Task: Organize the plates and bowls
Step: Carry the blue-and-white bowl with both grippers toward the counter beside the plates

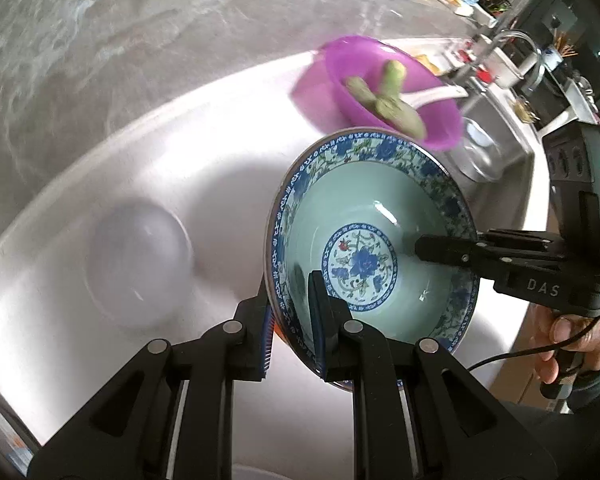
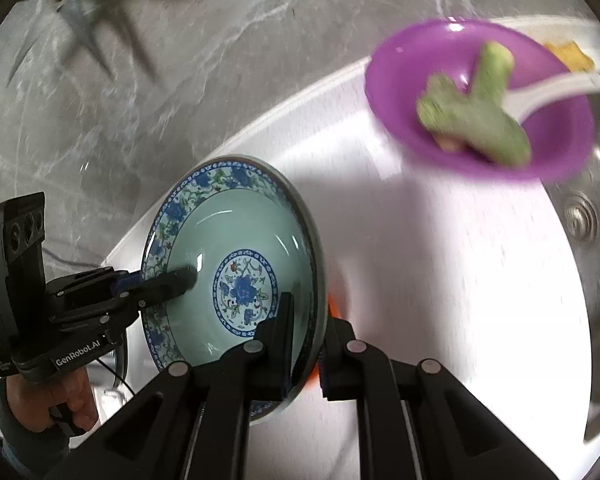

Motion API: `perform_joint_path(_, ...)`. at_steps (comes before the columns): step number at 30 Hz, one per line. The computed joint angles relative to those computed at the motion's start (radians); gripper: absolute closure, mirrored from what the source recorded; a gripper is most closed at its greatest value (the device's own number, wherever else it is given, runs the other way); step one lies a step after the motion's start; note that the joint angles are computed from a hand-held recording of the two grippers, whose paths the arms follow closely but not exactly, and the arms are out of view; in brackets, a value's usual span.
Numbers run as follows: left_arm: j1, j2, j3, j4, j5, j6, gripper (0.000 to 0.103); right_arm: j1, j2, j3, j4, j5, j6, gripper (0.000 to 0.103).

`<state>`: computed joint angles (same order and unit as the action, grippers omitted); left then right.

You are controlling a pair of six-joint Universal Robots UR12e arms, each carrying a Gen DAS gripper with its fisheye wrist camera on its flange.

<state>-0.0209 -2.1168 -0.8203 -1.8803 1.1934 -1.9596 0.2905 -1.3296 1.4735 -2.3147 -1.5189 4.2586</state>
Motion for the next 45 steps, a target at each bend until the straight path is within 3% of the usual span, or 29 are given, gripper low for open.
perform_joint_path(8, 0.054, 0.154, -0.253, 0.026, 0.016, 0.043, 0.089, 0.059, -0.059, 0.079, 0.005, 0.022, 0.069, 0.091)
perform_joint_path(20, 0.106, 0.282, -0.514, 0.141, 0.067, 0.019, 0.089, 0.104, -0.071, 0.140, 0.002, 0.062, 0.097, 0.091)
perform_joint_path(28, 0.119, 0.307, -0.581, 0.187, 0.081, 0.003, 0.089, 0.110, -0.067, 0.164, -0.015, 0.075, 0.075, 0.091)
perform_joint_path(45, 0.104, 0.280, -0.590, 0.217, 0.077, -0.039, 0.089, 0.108, -0.063, 0.218, -0.110, 0.105, 0.051, 0.091)
